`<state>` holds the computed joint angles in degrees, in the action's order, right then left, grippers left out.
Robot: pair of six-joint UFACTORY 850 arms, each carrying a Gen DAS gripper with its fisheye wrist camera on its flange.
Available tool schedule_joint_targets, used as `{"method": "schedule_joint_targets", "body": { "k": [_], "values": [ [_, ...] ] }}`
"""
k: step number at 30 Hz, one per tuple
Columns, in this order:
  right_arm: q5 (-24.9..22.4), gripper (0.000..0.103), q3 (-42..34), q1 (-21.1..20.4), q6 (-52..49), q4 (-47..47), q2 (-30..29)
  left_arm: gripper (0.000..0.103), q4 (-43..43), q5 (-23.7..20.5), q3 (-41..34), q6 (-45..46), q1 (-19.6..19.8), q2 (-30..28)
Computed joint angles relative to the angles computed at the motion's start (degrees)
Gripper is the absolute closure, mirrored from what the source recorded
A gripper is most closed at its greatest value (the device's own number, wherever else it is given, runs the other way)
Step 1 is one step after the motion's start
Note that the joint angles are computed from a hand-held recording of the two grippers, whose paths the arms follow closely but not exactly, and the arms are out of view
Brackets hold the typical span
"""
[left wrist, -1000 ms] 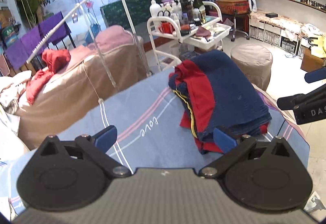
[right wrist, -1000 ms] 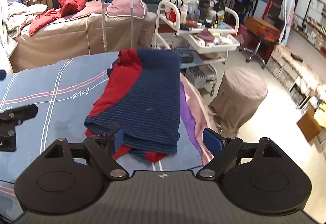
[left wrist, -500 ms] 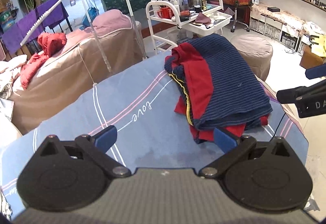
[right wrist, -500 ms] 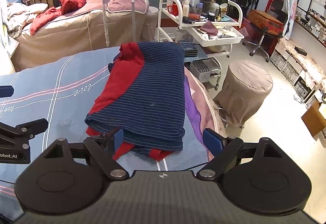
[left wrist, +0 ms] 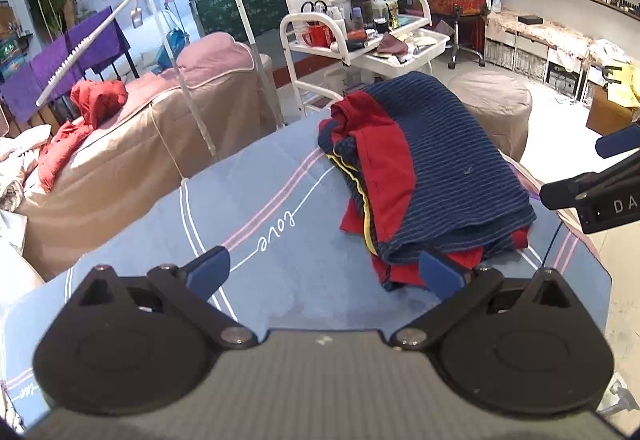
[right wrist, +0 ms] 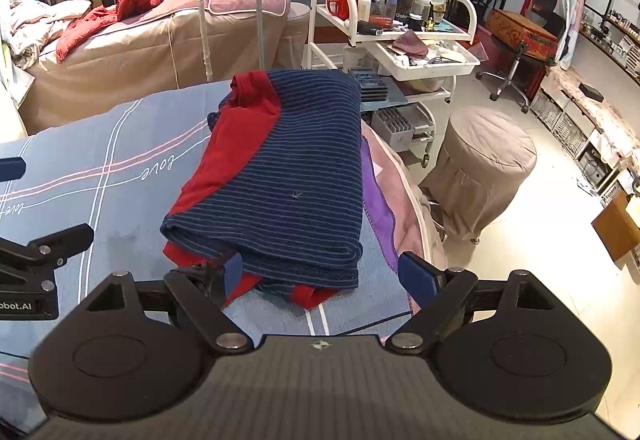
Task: Fold small clothes
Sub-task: 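Open both grippers and withdraw from the folded jersey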
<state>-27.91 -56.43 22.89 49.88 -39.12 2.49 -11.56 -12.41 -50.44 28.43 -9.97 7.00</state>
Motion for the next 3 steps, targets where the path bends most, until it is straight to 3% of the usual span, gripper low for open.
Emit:
{"method": "schedule_joint_targets", "body": {
  "k": [3],
  "values": [
    [0.0,0.000,0.1,0.0,0.4,-0.3,0.1,0.000,-2.4,-1.5,-0.8,1.7,0.4,-0.4]
  ]
}}
